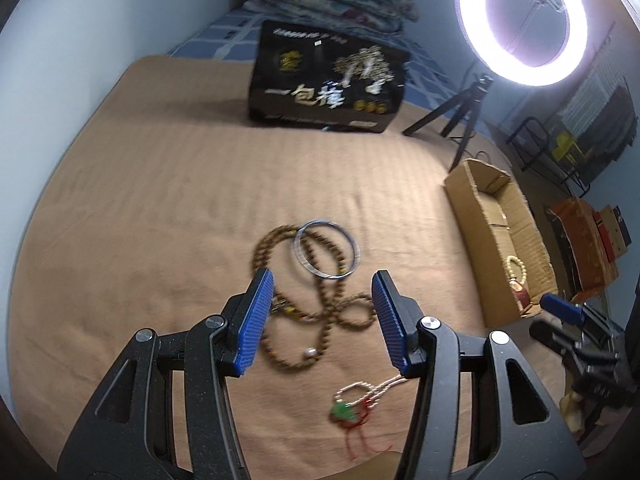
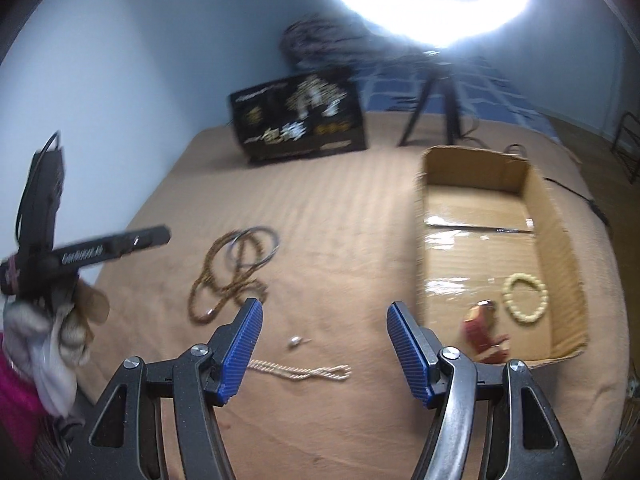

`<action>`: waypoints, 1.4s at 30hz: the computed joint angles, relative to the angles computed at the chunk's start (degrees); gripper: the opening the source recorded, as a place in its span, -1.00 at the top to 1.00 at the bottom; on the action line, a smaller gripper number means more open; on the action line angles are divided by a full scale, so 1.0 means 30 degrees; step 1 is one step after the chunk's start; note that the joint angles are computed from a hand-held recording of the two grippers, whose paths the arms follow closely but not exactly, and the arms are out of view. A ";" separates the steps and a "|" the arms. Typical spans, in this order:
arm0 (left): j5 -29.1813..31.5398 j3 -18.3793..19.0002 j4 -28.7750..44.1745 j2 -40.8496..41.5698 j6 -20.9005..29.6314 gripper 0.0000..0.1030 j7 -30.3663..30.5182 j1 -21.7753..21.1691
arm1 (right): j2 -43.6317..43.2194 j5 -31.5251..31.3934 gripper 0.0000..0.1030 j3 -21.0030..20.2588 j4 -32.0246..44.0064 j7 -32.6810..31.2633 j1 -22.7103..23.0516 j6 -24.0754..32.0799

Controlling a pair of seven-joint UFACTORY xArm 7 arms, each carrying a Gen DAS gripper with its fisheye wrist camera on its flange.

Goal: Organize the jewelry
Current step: 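Grasp the brown wooden-bead strand with the left tool while the right tool grasps the pearl necklace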

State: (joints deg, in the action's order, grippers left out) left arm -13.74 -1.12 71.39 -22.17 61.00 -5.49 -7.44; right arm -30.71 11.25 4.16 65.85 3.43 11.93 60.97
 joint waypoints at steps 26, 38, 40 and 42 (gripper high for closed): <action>0.0344 0.0053 -0.0504 0.2717 0.0808 -0.01 -0.0238 0.0806 | 0.1423 0.0379 0.09 0.0776 -0.1602 -0.6684 0.2126 0.1224; 0.0427 -0.0135 -0.0137 0.3855 0.0589 -0.02 -0.0518 0.0782 | 0.2138 -0.0490 0.22 0.1611 -0.1627 -0.8144 0.2607 0.1147; 0.0497 -0.0170 -0.0084 0.3982 0.0531 -0.02 -0.0485 0.0752 | 0.2201 -0.0788 0.22 0.1729 -0.1732 -0.8082 0.2601 0.0986; 0.0557 -0.0194 -0.0054 0.4118 0.0422 -0.01 -0.0537 0.0746 | 0.2387 -0.0956 0.22 0.1756 -0.1731 -0.8004 0.2589 0.0846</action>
